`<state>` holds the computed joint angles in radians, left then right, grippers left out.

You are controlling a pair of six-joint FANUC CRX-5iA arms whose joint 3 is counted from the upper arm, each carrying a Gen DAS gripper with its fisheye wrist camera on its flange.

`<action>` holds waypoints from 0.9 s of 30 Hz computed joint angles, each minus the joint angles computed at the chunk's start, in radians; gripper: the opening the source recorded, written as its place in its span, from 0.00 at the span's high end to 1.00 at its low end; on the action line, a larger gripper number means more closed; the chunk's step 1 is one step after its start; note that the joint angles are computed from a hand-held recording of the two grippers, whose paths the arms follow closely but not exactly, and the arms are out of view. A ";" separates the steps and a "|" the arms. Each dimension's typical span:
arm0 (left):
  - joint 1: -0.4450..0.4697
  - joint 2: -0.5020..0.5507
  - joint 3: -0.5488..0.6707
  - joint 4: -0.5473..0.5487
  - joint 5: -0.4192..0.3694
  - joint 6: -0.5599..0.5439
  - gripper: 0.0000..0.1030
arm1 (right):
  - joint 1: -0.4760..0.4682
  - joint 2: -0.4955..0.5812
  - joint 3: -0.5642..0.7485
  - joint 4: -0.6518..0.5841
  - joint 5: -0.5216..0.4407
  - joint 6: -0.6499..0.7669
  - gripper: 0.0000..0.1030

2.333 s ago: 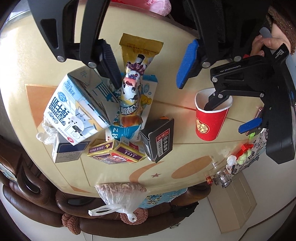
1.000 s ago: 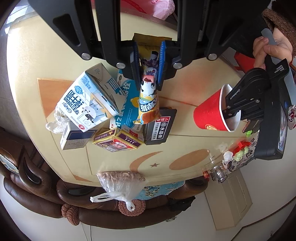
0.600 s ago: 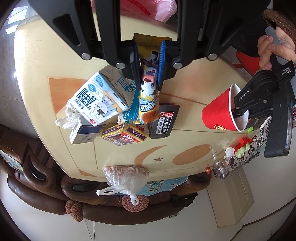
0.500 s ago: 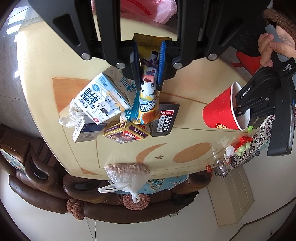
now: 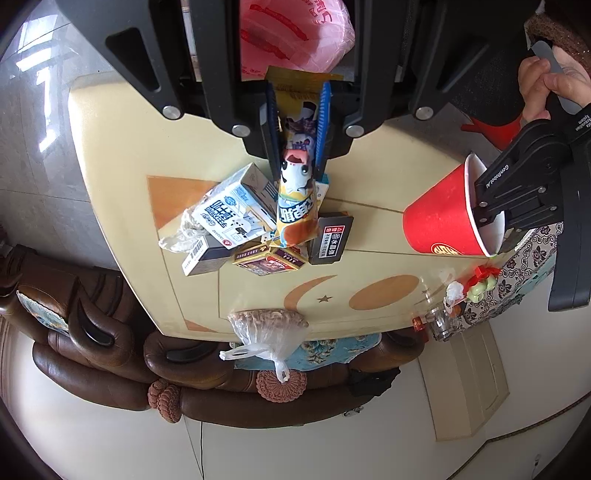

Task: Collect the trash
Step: 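Carry the red cup and snack bar with both tools over the pink bin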

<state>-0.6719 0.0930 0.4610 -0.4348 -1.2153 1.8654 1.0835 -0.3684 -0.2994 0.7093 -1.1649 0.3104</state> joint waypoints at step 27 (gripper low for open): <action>-0.114 -0.137 -0.217 0.125 0.021 0.013 0.96 | 0.366 -0.154 -0.128 0.068 -0.330 -0.282 0.83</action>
